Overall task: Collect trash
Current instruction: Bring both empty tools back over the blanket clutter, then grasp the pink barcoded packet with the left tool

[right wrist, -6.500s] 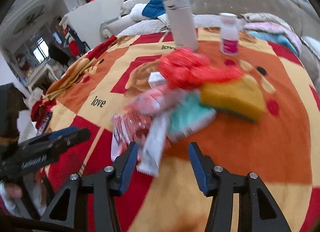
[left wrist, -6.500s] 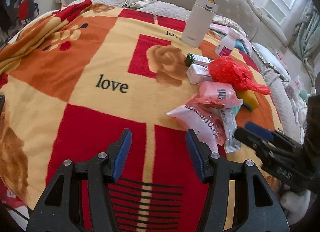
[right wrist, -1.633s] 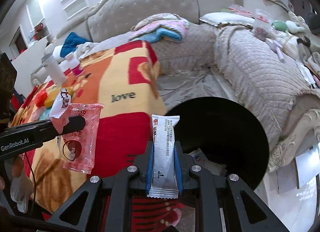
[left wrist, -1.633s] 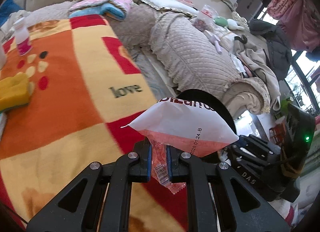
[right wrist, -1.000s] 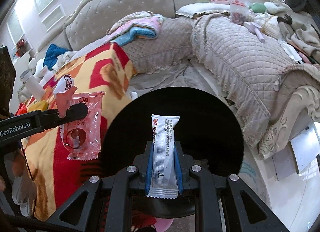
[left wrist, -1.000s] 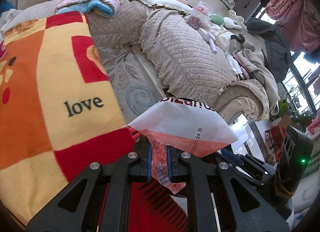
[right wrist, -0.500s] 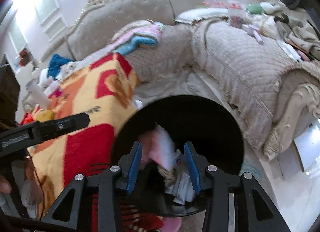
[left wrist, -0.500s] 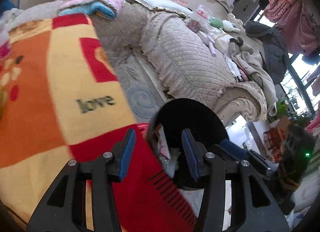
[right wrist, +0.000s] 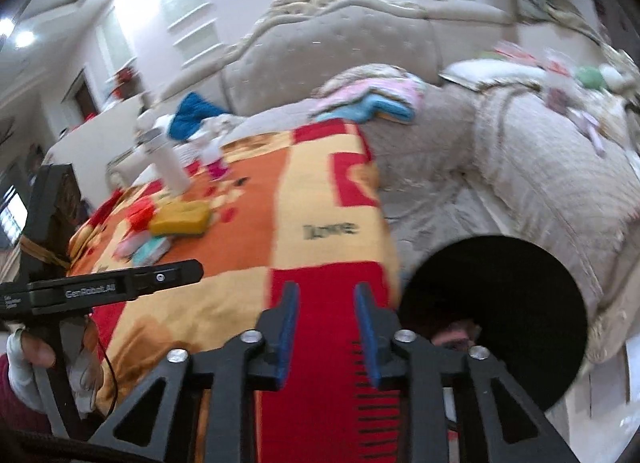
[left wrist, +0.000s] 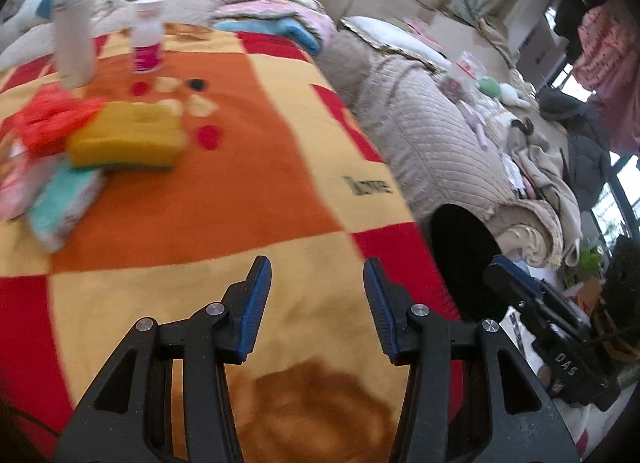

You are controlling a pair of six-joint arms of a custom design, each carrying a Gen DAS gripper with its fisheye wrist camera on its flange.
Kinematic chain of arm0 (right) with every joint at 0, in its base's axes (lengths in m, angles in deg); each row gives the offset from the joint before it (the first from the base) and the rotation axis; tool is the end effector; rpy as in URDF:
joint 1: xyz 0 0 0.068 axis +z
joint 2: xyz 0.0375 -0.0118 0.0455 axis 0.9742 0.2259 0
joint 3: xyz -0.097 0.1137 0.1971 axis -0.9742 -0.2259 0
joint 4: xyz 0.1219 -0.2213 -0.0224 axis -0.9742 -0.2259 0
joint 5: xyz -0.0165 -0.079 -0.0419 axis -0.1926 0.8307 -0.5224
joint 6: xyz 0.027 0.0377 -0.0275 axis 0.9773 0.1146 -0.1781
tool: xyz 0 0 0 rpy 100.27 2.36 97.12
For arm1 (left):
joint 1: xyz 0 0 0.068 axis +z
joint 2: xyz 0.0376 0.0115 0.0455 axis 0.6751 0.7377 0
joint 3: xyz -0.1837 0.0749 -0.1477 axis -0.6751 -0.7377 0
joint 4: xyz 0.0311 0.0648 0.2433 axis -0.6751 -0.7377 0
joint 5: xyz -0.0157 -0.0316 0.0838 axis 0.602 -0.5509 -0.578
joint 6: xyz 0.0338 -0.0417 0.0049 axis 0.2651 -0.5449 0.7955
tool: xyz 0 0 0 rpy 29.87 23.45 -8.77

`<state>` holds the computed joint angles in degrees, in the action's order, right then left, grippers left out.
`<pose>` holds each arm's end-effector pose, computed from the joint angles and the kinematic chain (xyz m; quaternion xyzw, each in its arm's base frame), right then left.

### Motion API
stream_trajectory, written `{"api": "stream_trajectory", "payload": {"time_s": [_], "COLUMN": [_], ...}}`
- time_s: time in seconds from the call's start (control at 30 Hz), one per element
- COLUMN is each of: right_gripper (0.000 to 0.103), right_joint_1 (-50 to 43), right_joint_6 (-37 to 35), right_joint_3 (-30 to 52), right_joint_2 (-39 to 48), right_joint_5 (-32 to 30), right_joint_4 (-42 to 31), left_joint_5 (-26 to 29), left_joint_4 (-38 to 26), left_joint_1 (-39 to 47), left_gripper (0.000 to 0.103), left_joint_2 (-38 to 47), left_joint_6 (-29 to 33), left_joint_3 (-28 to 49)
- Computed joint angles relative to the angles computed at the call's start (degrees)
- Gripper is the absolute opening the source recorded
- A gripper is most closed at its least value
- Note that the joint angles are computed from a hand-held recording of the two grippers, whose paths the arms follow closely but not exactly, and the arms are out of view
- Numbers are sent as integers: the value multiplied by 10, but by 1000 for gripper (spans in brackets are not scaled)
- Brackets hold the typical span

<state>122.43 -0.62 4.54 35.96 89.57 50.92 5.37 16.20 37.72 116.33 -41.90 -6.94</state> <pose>0.2217 0.2150 0.1366 -0.0852 0.8950 0.1865 0.3961 0.2490 -0.0319 0.1443 0.0047 0.9360 -0.1908 0.2958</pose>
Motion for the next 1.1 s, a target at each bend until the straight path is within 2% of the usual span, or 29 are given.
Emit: {"api": "stream_trajectory", "payload": {"time_s": [0.3,0.57,0.67,0.83,0.87,0.93,1.0,1.1], "right_gripper": [10,8,8,8,8,18,36,36], "right_joint_1": [86,120,128,127,126,126,124,120], "right_joint_6": [-48,-67,-73,-57,-53,-55,-59,-55], "right_joint_3": [149,286,353,461,478,518,547,568], "right_joint_2": [98,202,253,333,343,367,382,394], "right_joint_5": [14,-11,-25,-51,-56,-62,-65,-75], "right_joint_4": [-32,-76,-97,-152,-164,-189,-208,-214], "left_joint_5": [72,118,126,130,129,132,139,137], "left_joint_4": [-68,-110,-112,-102,-102,-100,-88,-88], "left_joint_1": [215,413,455,476,475,467,463,447], "left_gripper": [46,46,46,46,47,53,60,64], "left_joint_2": [-78,-21,15,72,87,116,140,182], "left_joint_6": [116,223,245,257,254,240,220,197], "left_joint_3": [-36,11,37,75,87,113,133,172]}}
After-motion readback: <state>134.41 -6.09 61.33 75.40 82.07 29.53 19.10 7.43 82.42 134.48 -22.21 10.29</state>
